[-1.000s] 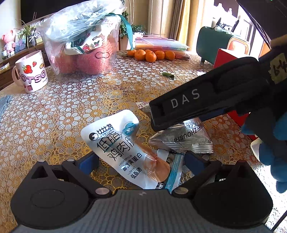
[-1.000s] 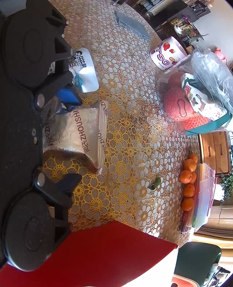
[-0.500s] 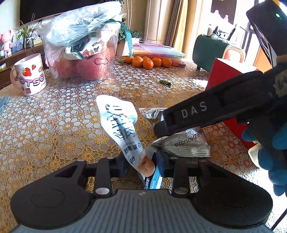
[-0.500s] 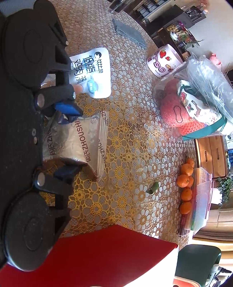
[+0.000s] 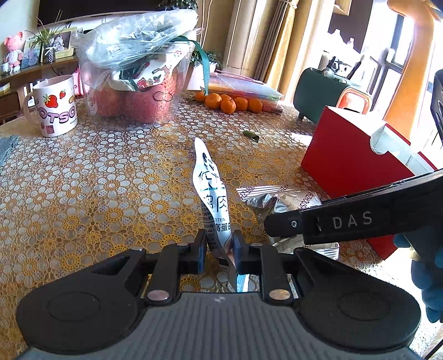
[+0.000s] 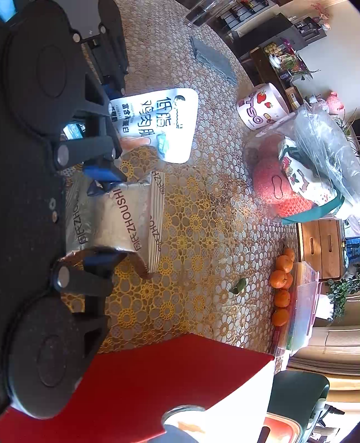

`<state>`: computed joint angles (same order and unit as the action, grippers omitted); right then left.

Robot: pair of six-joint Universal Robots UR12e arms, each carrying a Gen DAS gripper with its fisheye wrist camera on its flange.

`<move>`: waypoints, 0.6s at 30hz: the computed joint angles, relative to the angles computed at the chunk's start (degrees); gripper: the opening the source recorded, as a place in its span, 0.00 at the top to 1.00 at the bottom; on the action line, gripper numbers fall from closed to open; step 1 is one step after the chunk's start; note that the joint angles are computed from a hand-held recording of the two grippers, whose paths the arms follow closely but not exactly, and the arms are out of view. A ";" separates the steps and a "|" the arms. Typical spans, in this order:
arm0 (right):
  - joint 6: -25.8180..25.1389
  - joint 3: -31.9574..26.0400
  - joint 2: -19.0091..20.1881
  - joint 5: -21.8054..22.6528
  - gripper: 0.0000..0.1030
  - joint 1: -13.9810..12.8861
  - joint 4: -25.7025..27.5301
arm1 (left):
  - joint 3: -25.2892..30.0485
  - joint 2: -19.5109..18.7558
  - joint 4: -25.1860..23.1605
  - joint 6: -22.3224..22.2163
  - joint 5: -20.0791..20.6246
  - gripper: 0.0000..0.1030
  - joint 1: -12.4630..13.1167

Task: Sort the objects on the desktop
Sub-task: 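Lift both packets and carry them over the red box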

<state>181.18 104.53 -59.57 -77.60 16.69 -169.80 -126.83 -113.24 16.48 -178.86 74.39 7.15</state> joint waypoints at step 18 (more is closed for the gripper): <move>-0.80 9.63 -7.97 2.66 0.52 -1.43 -4.51 | -5.98 7.94 -2.28 -0.55 -1.83 0.82 -1.07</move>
